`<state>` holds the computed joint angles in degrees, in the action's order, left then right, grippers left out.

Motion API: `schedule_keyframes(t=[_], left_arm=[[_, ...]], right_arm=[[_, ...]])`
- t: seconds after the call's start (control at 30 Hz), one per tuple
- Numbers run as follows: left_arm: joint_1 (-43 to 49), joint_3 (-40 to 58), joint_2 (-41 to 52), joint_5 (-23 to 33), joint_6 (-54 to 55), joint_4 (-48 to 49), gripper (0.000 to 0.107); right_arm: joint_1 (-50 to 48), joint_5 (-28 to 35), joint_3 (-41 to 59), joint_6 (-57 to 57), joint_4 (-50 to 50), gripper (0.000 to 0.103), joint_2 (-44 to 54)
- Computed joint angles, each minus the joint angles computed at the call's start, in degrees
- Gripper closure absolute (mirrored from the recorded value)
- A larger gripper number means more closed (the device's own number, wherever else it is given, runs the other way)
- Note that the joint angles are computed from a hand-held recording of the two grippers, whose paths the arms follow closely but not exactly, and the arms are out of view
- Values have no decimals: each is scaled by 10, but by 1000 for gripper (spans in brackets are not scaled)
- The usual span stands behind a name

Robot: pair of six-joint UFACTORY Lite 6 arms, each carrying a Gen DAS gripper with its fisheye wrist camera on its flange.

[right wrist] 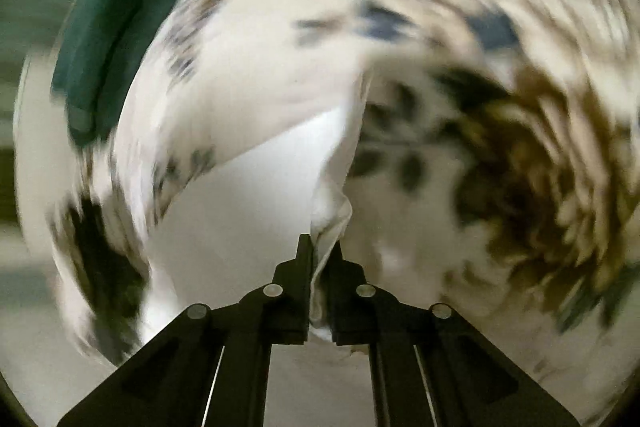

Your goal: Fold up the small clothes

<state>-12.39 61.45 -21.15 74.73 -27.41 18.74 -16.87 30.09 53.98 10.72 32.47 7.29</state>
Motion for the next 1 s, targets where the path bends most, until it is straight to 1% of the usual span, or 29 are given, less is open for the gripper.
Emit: schedule_keyframes(t=[0.03,0.07,0.17,0.2,0.23,0.27,0.3,0.37,0.4,0.43,0.47,0.5,0.53,0.6,0.67,0.73,0.8,0.83,0.87,0.9,0.93,0.97,1.0], left_arm=[[29,-4,-14,-1,24,-2,4],[56,-8,-25,-2,46,-3,4],[142,-15,-50,-9,111,-5,4],[178,-14,-54,-14,138,-7,4],[215,-14,-55,-21,164,-9,4],[245,-14,-56,-27,186,-12,4],[280,-13,-53,-35,210,-15,4],[339,-12,-45,-47,247,-20,4],[374,-4,-32,-53,268,-29,4],[400,2,-26,-56,287,-40,4],[425,10,-17,-58,306,-55,4],[442,17,-10,-59,320,-66,4],[463,28,2,-62,340,-86,4],[494,49,25,-59,370,-129,4],[518,73,60,-50,390,-191,4],[555,101,123,-15,401,-296,4],[597,108,178,13,392,-412,13],[610,113,214,21,367,-472,13],[621,100,228,12,366,-526,14],[621,96,240,2,360,-556,16],[613,94,253,-18,348,-579,21],[598,98,262,-42,332,-585,39],[583,106,269,-59,318,-577,64]], right_arm=[[40,4,28,44,-60,97,7],[88,21,79,88,-120,97,31],[266,90,259,193,-293,97,135],[326,102,319,202,-324,97,179],[375,139,379,217,-356,97,219],[417,173,438,208,-373,97,269],[457,189,498,175,-369,97,329],[483,264,605,124,-309,94,419],[483,278,628,95,-270,88,444],[478,279,627,78,-229,76,448],[470,268,602,71,-200,70,430],[452,250,552,66,-163,59,392],[435,217,496,56,-139,54,354],[391,176,398,42,-87,52,278],[352,150,312,35,-54,51,213],[321,144,266,41,-58,51,181],[309,138,247,65,-86,51,173],[306,135,238,72,-94,51,172],[299,127,213,64,-91,51,161],[295,117,188,60,-89,51,152],[293,109,169,60,-88,51,149],[292,96,143,55,-83,51,141],[295,85,129,59,-78,51,140]])
